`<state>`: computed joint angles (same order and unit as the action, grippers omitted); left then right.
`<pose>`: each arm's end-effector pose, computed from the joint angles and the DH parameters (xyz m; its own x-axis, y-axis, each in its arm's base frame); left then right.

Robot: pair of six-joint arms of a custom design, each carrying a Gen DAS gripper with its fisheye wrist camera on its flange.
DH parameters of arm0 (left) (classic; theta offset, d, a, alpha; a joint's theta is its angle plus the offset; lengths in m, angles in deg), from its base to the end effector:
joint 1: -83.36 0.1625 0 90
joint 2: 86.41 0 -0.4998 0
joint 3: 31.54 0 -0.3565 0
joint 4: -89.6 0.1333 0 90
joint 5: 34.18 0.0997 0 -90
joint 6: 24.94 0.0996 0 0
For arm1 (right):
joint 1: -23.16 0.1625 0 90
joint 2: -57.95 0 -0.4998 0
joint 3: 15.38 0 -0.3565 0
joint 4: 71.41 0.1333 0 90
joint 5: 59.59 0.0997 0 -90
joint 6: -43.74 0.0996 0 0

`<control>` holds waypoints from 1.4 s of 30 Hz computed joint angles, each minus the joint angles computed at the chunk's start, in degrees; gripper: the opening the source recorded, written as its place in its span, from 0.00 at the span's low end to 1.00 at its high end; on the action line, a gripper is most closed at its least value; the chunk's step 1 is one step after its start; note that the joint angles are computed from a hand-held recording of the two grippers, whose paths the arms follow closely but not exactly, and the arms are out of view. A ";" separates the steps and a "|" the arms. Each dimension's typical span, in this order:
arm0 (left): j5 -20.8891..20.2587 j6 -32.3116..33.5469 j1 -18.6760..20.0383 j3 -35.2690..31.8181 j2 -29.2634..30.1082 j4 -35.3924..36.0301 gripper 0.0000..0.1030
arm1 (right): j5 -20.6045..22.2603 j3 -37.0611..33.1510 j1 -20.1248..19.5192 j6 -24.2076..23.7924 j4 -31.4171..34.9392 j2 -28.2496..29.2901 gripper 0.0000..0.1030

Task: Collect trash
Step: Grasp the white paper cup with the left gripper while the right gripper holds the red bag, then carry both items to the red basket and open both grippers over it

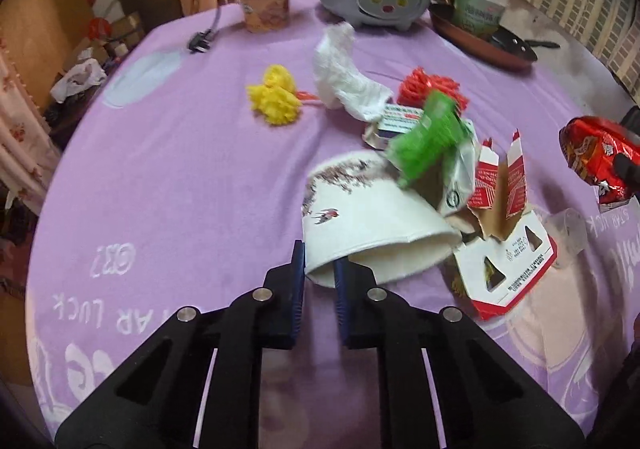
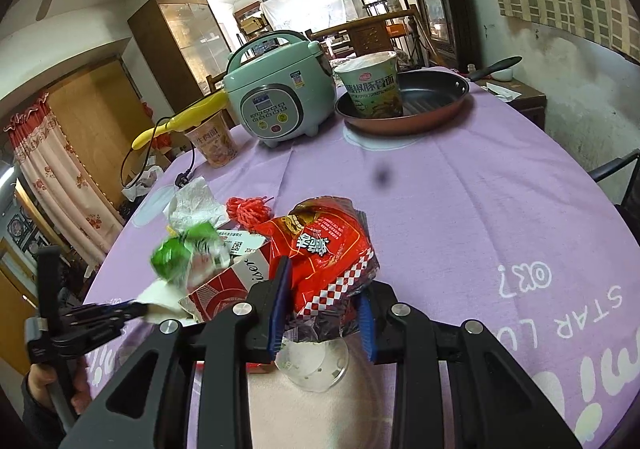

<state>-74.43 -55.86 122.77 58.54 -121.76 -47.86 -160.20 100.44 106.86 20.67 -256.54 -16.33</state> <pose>-0.4112 -0.6088 0.0842 -0.6817 0.1573 -0.7145 0.4851 0.8283 -0.2805 0.0550 -0.5496 0.4293 -0.9094 0.0036 0.4159 -0.3165 0.6428 -0.6976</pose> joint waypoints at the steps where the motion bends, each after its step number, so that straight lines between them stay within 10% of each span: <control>1: 0.44 -0.66 -0.32 0.74 -0.50 -0.45 0.12 | 0.07 0.03 -0.02 -0.02 -0.03 -0.02 0.31; 15: 11.22 -23.52 -8.09 20.09 -14.99 0.52 0.09 | -0.56 2.00 2.28 -5.59 -4.56 1.70 0.30; 33: 12.34 -66.03 -20.38 36.95 -36.61 30.79 0.09 | 3.22 12.67 18.82 -13.35 1.60 0.42 0.23; 42: 4.39 -99.60 -31.68 38.99 -47.44 65.36 0.09 | 9.09 15.23 30.17 -9.83 8.99 7.90 0.23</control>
